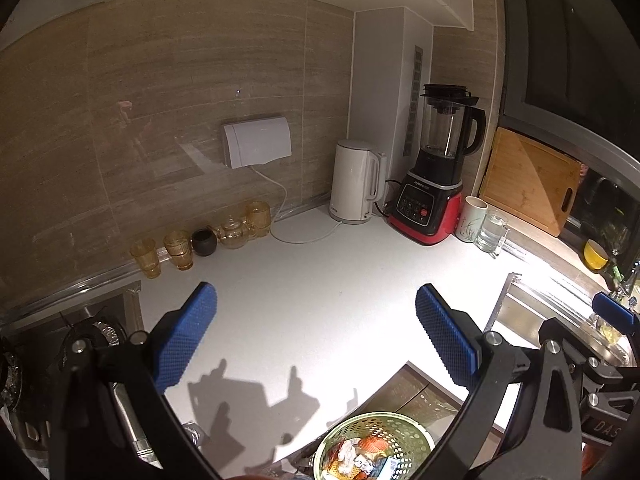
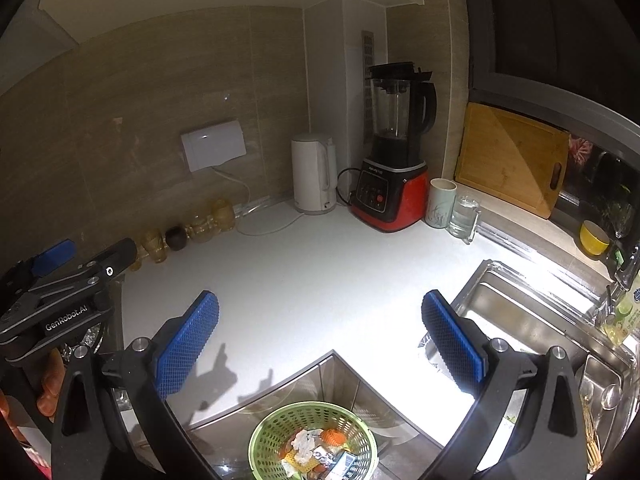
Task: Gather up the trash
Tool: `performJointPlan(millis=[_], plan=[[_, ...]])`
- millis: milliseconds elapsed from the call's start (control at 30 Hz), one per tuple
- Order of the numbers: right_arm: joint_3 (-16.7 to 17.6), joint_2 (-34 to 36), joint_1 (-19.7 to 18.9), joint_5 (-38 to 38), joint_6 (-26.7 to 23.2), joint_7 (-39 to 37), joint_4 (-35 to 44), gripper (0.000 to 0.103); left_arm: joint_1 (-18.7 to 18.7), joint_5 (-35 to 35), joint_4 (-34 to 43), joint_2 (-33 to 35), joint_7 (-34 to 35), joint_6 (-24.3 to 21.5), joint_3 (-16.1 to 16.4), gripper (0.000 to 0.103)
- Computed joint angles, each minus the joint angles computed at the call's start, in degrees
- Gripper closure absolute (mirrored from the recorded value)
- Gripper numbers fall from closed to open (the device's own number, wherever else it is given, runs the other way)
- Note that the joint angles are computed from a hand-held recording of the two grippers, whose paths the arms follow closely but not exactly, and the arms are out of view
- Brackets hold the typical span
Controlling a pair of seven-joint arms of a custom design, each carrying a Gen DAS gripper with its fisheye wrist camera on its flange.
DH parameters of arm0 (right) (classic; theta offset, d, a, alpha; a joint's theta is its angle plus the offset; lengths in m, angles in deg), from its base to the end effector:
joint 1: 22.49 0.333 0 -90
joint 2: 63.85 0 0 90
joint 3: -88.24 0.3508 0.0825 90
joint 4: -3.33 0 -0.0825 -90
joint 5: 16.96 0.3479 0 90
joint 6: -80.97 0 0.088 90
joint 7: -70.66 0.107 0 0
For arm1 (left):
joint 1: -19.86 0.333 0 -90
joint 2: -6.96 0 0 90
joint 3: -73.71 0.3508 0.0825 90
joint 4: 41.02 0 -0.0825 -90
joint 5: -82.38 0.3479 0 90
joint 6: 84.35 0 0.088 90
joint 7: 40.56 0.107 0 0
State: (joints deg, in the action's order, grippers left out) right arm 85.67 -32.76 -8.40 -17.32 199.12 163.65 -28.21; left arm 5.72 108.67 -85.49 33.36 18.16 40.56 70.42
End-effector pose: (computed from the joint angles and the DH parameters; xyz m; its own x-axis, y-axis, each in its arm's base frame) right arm 0.6441 0.1472 0.8361 0.1742 -0.9846 -0.0143 -0.5589 -0.0869 -0.8247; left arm 0.6472 -0.1688 0.8144 0.1561 -0.9861 0.0568 -0.5025 -0.1288 -0.8549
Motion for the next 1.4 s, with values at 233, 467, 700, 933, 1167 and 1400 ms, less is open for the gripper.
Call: performJointPlan(millis=[233,467,700,933,1167,1400], plan=[[0.0,0.7,-0.3,0.2,-0.9,0.1,1.1,0.002,-0.2,0.0,1.5,0.9,-0.3,-1.4,0.3,0.008],[0.1,0.0,-0.4,0.4,-0.4,0.4,-0.4,0.002,-0.4,0.8,-0.2,0.1,-0.7,-0.6,0.4,0.008],[0.2,0.5,-0.5,0.6,-0.8,0.4,0.3,0.002,-0.4,0.6,-0.3,0.0,-0.4,-0.5,0.0,0.008],[0.1,0.3,-0.3,0.4,-0.4,0.6,-0.2,0.002,-0.4,0.7,-0.4,0.0,-0.4,-0.3,0.1,0.008],[0.1,0.7,-0.2,0.4,-0.8,0.6,0.5,0.002,-0.1,-0.1,-0.5,-0.1,0.6,-0.1,-0.2,0.008],[0.1,-0.2,0.2,0.2,0.3,0.9,-1.5,0.002,0.2,-0.7,-0.1,0.1,1.0,-0.2,-0.3,0.008]])
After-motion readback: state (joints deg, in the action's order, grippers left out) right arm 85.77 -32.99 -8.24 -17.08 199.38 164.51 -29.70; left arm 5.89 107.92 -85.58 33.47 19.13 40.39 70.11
